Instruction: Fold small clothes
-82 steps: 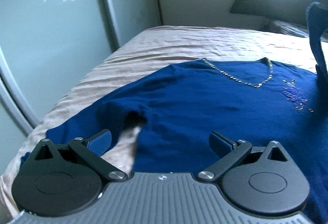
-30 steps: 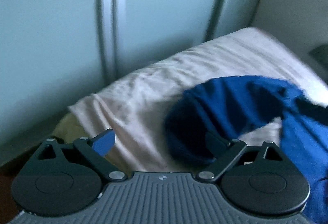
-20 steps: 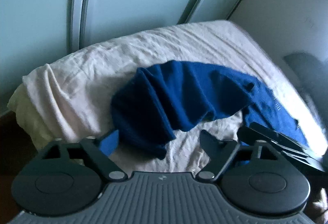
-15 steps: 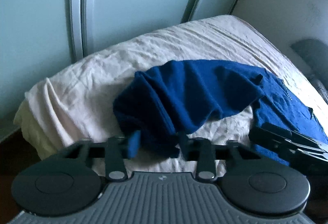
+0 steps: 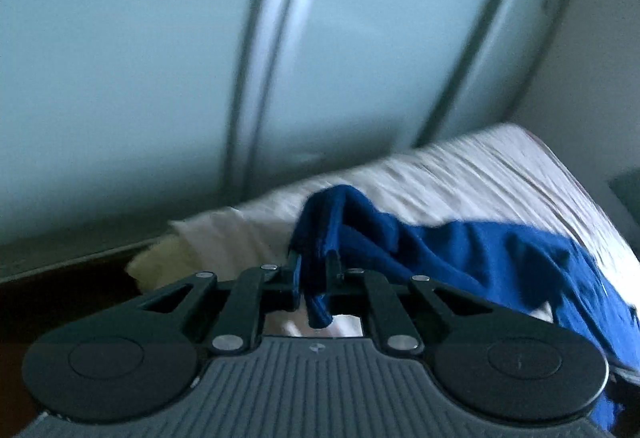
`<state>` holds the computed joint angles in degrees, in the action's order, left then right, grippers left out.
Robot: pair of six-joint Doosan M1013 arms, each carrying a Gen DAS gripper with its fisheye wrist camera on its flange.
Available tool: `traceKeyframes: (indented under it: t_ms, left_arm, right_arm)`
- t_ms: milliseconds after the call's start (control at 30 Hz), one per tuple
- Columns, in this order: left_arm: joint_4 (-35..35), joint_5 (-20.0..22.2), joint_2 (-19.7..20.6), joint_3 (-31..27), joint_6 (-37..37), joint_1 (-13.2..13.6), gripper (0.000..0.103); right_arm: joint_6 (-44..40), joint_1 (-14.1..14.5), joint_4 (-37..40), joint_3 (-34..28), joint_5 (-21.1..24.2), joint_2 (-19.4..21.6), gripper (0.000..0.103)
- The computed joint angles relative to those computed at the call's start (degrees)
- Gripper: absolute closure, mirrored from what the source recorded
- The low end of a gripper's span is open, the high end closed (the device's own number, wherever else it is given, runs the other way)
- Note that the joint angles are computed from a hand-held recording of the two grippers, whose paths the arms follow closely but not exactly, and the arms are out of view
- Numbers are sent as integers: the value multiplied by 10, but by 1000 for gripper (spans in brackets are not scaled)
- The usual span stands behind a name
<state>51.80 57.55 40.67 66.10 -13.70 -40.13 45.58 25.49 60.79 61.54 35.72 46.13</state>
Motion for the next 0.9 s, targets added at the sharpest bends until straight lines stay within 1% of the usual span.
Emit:
traceKeyframes:
  t_ms: [100,167,233,300,433,533,567,667,733,833,900]
  left_arm:
    - [14,17,-4,8,-41,0,93]
    - [29,34,-1,2,-56,-2,93]
    - [52,48,3,-6,-65,-7,93]
    - [74,54,8,-17,-66,-10,93]
    - [114,31,19,-46,-56,-13,93]
    - [128,5,34,-85,-23,-14,93]
    - [128,-5,39,-96,-9,-13,93]
    - [114,-39,69,-153,45,-12,93]
    - [104,-49,91,-194,85,-12,93]
    - [74,-52,137,-284,164,-12,93]
    - [44,-47,180,-367,232,-12,93]
  right_arm:
    - [11,-3,2,1,5,0,31]
    - [12,-6,5,5,5,-2,31]
    - [10,-8,3,12,-3,-6,30]
    - [4,-10,3,22,-19,-13,30]
    - [9,-17,-14,47,-77,-29,30]
    - [44,-24,-41,64,-120,-39,30]
    - [51,-28,-37,70,-128,-42,30]
    - [45,-39,-3,90,-146,-52,30]
    - [41,-44,8,106,-161,-59,30]
    - [38,-53,21,129,-177,-71,30]
    - [39,-58,26,143,-188,-78,30]
